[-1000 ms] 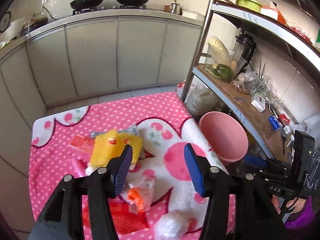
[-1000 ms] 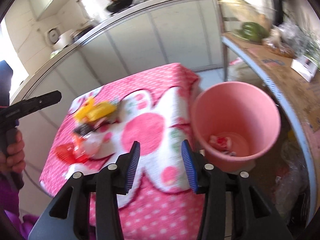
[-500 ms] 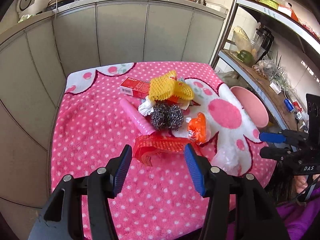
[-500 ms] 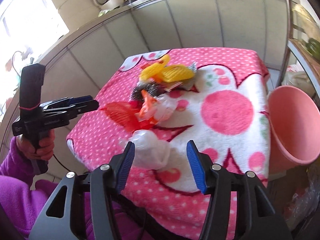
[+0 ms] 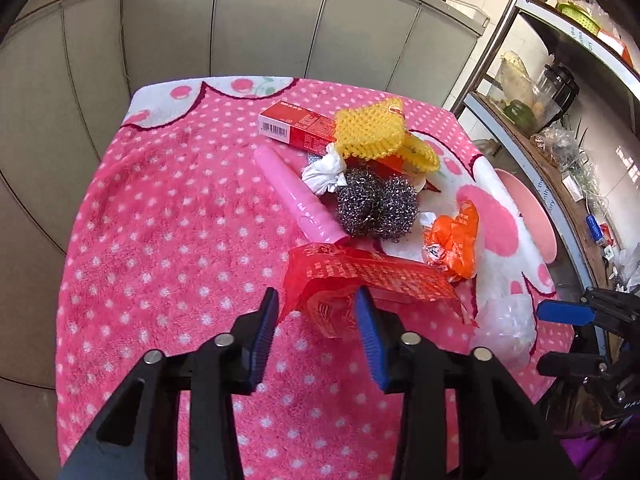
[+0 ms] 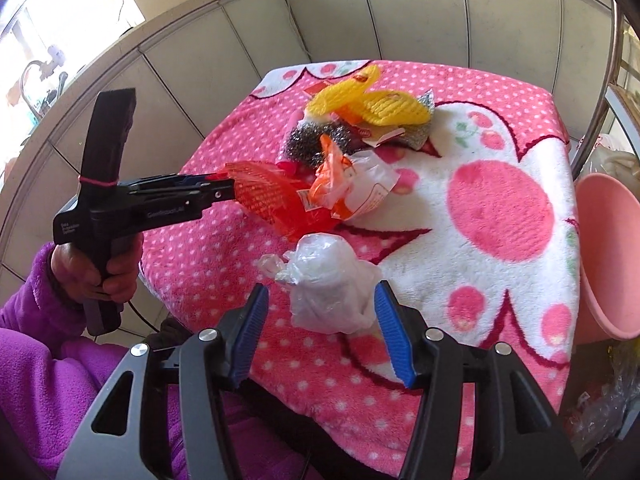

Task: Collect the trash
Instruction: 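Move both tools back over the red mesh bag and clear plastic bag, then grasp the red mesh bag with the left tool while the right grasps the clear plastic bag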

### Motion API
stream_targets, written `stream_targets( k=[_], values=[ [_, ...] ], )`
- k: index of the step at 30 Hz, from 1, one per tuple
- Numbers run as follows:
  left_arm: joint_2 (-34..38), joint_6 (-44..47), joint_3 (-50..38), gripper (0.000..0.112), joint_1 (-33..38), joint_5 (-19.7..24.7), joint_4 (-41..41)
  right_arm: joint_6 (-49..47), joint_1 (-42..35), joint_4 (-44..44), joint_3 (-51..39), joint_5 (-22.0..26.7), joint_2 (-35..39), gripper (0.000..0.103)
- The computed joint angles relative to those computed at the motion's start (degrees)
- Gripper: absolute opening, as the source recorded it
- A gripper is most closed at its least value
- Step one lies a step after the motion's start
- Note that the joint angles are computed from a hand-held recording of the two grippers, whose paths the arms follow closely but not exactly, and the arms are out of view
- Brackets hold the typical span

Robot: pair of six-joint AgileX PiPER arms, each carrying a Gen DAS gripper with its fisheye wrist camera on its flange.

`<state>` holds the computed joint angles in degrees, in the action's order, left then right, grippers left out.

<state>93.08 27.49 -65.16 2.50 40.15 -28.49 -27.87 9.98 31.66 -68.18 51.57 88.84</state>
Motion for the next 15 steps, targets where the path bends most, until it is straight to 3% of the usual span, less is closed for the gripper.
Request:
stream_targets(
  k=[1, 3, 13, 15],
  values=[
    [0.41, 0.71, -0.20, 0.013, 0.30, 0.36, -1.02, 0.55, 0.65, -0.67, -0.13, -0.25, 0.22, 0.056],
    [0.82, 1.72, -0.38, 0.003, 1.07, 0.99, -2.29, 2.30, 1.99, -2.71, -0.42, -1.00, 0.61, 0.056],
    [-5.32, 8.12, 1.90, 0.001, 7.16, 3.16, -7.47, 7.14, 3.18, -6.57, 0.32, -4.00, 1.02, 0.053],
    [-6.52, 8.56, 1.99, 0.001, 8.15, 3.56, -7.91, 5.71, 3.00, -5.12, 0.51, -4.01, 1.08, 0.037]
  ],
)
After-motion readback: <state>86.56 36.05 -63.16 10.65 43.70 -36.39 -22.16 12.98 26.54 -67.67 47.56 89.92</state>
